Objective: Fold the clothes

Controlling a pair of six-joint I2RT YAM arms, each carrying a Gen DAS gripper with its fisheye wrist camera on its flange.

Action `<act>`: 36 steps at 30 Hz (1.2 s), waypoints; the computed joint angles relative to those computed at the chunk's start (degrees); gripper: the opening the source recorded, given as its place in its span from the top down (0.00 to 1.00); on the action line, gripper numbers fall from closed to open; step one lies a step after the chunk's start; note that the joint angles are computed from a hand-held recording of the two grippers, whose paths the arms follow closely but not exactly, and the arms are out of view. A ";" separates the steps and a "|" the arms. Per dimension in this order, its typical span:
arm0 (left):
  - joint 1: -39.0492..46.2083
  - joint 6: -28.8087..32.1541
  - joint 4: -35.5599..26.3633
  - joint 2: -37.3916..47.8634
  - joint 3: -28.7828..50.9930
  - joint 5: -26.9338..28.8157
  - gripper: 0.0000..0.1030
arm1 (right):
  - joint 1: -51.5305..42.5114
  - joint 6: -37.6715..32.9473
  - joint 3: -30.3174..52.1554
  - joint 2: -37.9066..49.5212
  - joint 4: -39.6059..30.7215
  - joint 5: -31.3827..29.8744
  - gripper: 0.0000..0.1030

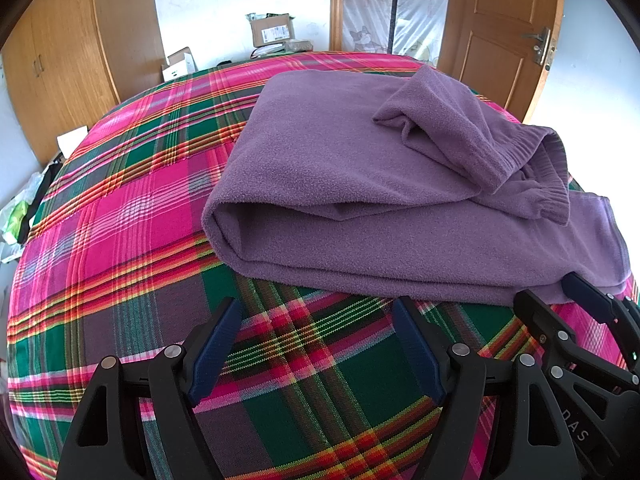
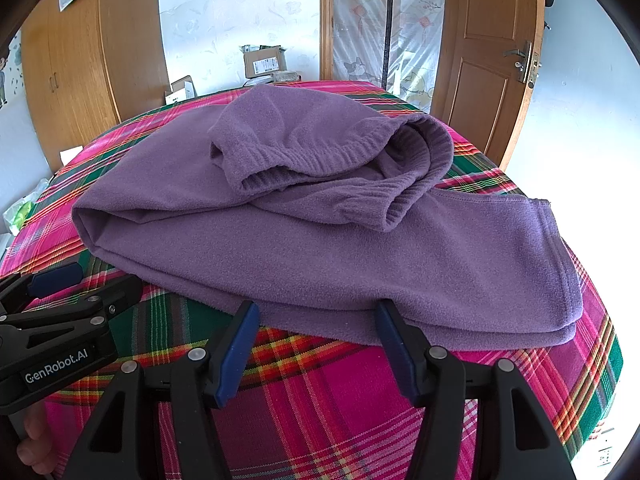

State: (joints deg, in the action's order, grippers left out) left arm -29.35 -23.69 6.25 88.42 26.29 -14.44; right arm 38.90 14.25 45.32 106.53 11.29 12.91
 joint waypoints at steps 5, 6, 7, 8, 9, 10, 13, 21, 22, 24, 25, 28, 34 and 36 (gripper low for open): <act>0.06 0.07 0.04 0.01 -0.02 0.00 0.23 | -0.04 0.01 0.06 0.06 -0.05 -0.08 0.41; 0.09 0.10 0.05 0.00 -0.03 0.01 0.23 | -0.06 0.00 0.06 0.07 -0.04 -0.09 0.41; 0.09 0.10 0.05 0.00 -0.03 0.01 0.23 | -0.08 -0.01 0.06 0.09 -0.01 -0.11 0.41; 0.12 0.12 0.05 0.00 -0.04 0.02 0.23 | -0.09 -0.01 0.02 0.15 0.09 -0.13 0.41; 0.12 0.12 0.05 0.00 -0.04 0.02 0.23 | -0.10 -0.02 -0.03 0.22 0.22 -0.16 0.41; 0.15 0.14 0.04 0.00 -0.04 0.04 0.23 | -0.10 -0.01 0.02 0.26 0.21 -0.16 0.41; 0.15 0.14 0.04 0.00 -0.04 0.04 0.23 | 0.19 0.22 -0.49 0.04 0.46 0.03 0.40; 0.09 0.06 -0.06 -0.06 -0.03 -0.09 0.23 | 0.50 0.33 -0.31 -0.03 0.10 0.38 0.40; 0.03 0.01 -0.15 -0.14 -0.04 -0.14 0.23 | 0.58 0.38 -0.33 -0.05 0.08 0.44 0.40; -0.17 -0.14 -0.47 -0.35 0.03 -0.27 0.23 | 0.48 0.31 -0.20 0.00 0.00 0.38 0.40; -0.29 -0.23 -0.65 -0.45 0.10 -0.35 0.23 | 0.57 0.33 -0.18 0.06 0.03 0.49 0.40; -0.48 -0.36 -1.29 -1.23 -0.07 -0.56 0.23 | 0.50 0.29 -0.07 0.22 0.10 0.43 0.40; -0.45 -0.64 -0.91 -0.68 0.02 -0.99 0.23 | 0.41 0.19 0.50 0.86 0.19 0.38 0.40; -0.74 -1.11 -1.09 -0.52 0.18 -1.44 0.23 | 0.35 0.12 0.92 1.23 0.13 0.39 0.40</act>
State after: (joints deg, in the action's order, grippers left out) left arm -30.08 -24.80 5.16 87.90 26.47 -15.88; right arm 39.25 14.37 46.24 107.77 11.42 13.30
